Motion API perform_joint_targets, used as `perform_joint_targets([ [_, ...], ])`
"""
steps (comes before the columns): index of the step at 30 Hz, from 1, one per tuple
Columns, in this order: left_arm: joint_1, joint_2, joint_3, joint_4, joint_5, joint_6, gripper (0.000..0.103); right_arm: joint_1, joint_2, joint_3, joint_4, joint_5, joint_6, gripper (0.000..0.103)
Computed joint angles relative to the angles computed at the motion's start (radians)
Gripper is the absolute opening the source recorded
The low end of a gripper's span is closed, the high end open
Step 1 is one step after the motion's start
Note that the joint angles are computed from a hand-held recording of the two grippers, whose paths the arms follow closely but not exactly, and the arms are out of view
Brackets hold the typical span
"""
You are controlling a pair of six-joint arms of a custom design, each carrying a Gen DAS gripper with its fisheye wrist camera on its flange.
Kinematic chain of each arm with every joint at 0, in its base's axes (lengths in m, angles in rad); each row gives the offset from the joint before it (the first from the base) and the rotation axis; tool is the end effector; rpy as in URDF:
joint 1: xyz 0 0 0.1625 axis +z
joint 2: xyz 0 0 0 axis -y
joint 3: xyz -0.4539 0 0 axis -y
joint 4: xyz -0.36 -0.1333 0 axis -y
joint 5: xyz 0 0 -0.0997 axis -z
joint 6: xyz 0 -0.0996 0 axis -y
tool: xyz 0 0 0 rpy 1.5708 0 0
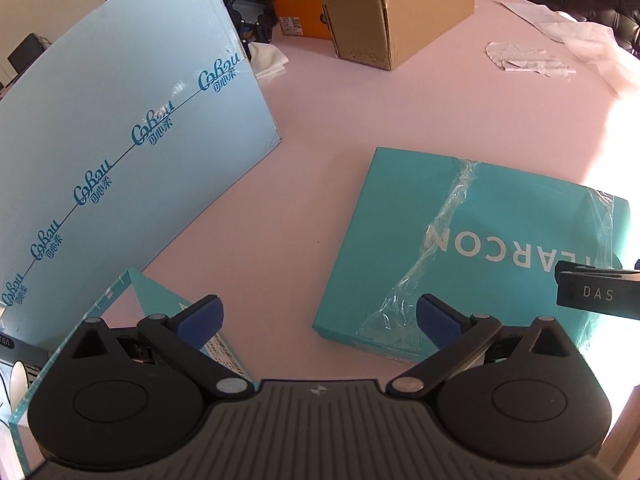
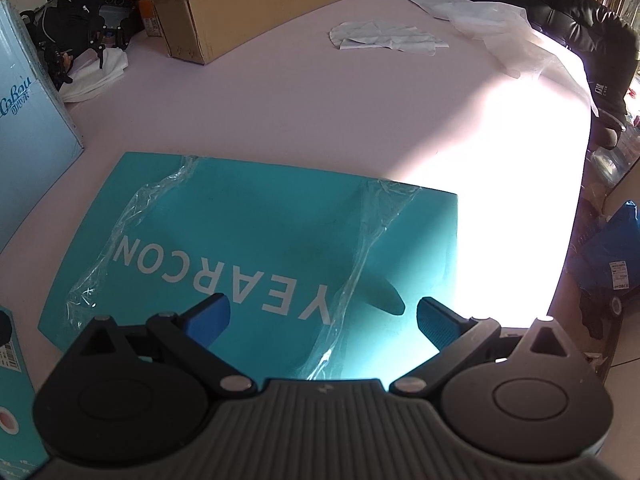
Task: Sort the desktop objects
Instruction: 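Move the left gripper from the box toward the teal YEARCON package, then lower both open grippers onto the edge of the teal package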
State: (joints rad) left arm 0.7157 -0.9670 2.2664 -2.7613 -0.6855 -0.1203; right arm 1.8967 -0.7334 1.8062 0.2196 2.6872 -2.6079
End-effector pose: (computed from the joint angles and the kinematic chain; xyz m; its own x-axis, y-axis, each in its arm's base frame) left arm -0.1989 -0.4517 0.1158 -0.4394 0.4508 -0.7770 0.7025 0.7115 0.0155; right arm 0.1777 -0.3889 0.0806 -0.5827 0.5438 0.6040 -0.0133 0.7367 -0.6761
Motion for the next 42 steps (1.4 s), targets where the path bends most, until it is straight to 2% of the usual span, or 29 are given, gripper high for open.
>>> perform_joint_targets([
  [4, 0.019, 0.034, -0.031, -0.005, -0.066, 0.061, 0.103, 0.000, 0.014, -0.028, 0.052, 0.016, 0.039, 0.101],
  [7, 0.036, 0.045, -0.057, 0.049, -0.099, 0.050, 0.103, 0.009, 0.038, -0.053, 0.105, 0.047, 0.081, 0.101],
  [10, 0.041, 0.062, -0.068, 0.079, -0.079, 0.037, 0.103, 0.013, 0.044, -0.052, 0.111, 0.059, 0.102, 0.101],
  [16, 0.065, 0.080, -0.090, 0.090, -0.086, 0.042, 0.103, -0.002, 0.031, -0.018, 0.057, 0.056, 0.128, 0.101],
  [23, 0.086, 0.118, -0.101, 0.031, -0.098, 0.085, 0.103, -0.014, 0.028, -0.010, 0.006, 0.039, 0.065, 0.101],
  [31, 0.091, 0.172, -0.093, -0.093, -0.099, 0.196, 0.103, -0.033, 0.036, -0.005, 0.003, 0.032, 0.060, 0.101],
  [37, 0.085, 0.182, -0.096, -0.117, -0.110, 0.240, 0.103, -0.040, 0.035, -0.002, -0.024, 0.033, 0.030, 0.101],
  [42, 0.087, 0.184, -0.099, -0.122, -0.133, 0.249, 0.103, -0.026, 0.045, -0.015, -0.008, 0.031, 0.039, 0.100],
])
